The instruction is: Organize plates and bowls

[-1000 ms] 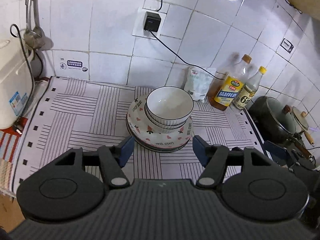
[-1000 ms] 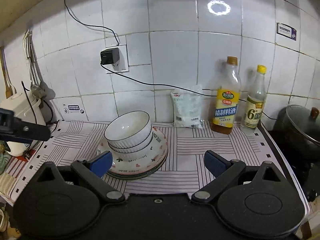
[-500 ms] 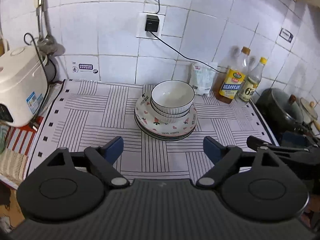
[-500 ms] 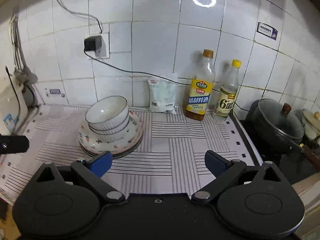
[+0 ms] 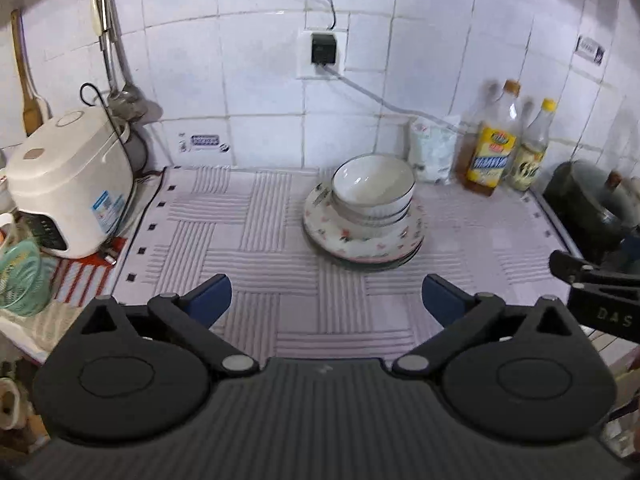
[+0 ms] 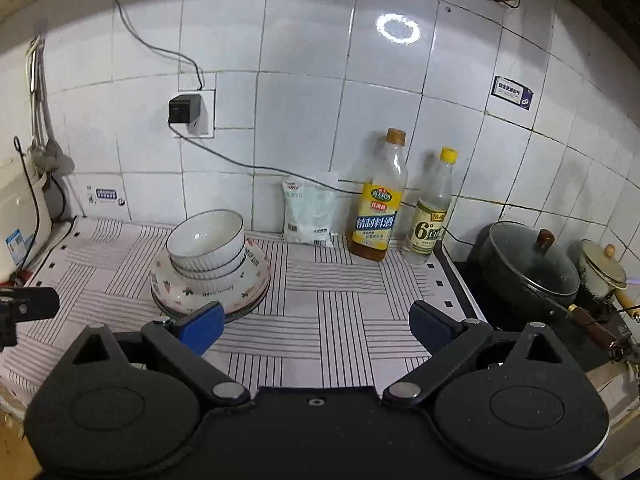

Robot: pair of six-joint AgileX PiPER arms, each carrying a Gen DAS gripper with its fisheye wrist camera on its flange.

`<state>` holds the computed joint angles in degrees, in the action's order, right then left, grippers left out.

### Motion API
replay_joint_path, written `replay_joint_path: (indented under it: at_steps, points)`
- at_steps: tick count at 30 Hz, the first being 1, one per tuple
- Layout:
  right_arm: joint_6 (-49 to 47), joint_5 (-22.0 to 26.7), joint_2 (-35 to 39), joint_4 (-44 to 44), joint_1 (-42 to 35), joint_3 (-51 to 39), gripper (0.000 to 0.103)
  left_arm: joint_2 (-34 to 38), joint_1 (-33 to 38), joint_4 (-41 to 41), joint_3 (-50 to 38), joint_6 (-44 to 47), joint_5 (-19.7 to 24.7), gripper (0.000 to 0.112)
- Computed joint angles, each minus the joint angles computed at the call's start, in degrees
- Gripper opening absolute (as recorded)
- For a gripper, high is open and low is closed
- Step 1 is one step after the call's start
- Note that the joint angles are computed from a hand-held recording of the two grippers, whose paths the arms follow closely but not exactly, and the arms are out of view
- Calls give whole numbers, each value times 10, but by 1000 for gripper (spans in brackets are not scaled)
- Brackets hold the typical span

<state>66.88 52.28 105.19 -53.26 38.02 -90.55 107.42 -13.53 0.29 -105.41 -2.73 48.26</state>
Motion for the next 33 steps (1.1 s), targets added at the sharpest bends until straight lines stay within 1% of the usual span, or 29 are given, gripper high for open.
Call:
replay_joint_path:
  at_steps: [3,5,9,18,22,29,33]
  points:
    - [0,-6,-6,8,0,10,100,-4,4,-13,10,13,0,103]
    - [-4,-7,-10,18,0,14,100,-11,2,-7,20,7,-3,103]
    - [-10,11,-8,32,5,9,100,-26,-6,16,45,1,-14,103]
    - [11,18,-35,43,19,40,100,-62,-15,17,88,3,-17,103]
    - [11,21,-41,51,24,47,100,-79,-21,22,112,-7,-26,103]
    - [13,7,-45,61,23,59,100,-94,-30,40,135,-17,-35,103]
    - [53,-19,-57,46,23,89,100,-103,-37,51,153,-17,-55,103]
